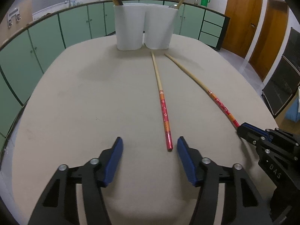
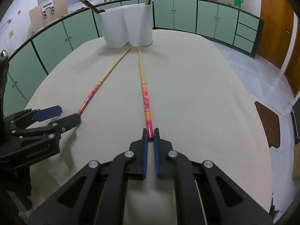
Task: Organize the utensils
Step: 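Grasp a red chopstick with the right tool while the left tool grasps the other red chopstick, then carry both red chopsticks up and drop them into the holder with both tools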
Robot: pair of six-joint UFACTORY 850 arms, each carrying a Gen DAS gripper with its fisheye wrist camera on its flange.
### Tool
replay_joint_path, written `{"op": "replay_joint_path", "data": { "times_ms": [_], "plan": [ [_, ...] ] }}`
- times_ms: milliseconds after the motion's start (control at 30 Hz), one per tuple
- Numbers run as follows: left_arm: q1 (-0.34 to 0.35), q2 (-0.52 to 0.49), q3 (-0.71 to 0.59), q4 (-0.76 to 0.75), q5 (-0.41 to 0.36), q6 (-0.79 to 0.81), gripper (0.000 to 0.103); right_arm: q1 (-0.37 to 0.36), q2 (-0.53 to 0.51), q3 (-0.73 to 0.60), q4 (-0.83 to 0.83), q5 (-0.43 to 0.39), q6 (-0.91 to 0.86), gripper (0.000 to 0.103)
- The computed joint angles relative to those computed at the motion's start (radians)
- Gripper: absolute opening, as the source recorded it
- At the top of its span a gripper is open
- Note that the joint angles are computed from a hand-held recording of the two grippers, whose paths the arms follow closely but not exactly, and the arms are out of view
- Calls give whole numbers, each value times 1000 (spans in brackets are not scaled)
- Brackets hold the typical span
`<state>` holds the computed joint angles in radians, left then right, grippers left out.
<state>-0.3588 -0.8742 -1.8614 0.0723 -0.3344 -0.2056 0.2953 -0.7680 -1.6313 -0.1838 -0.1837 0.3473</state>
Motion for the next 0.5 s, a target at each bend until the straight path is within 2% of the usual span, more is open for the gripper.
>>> {"op": "replay_joint_path", "data": {
  "times_ms": [67, 100, 167, 267, 333, 500],
  "plan": [
    [-2, 1, 1, 4, 3, -8, 42, -1, 3, 5, 27, 4, -25, 5],
    [-4, 3, 6, 15, 8, -20, 38, -2, 3, 4, 35, 4, -31, 5],
    [-7, 6, 13, 15, 19, -21, 21, -3, 4, 7, 58, 6, -52, 5],
    [-12, 11, 21, 3, 30, -14, 6, -4, 4, 7, 79, 8, -70, 6],
    [-14, 13, 25, 38, 35, -45, 6, -3, 6, 9, 83, 9, -72, 6],
    [-10, 26, 40, 17, 47, -39, 6, -2, 9, 11, 56, 11, -47, 5]
  ]
}}
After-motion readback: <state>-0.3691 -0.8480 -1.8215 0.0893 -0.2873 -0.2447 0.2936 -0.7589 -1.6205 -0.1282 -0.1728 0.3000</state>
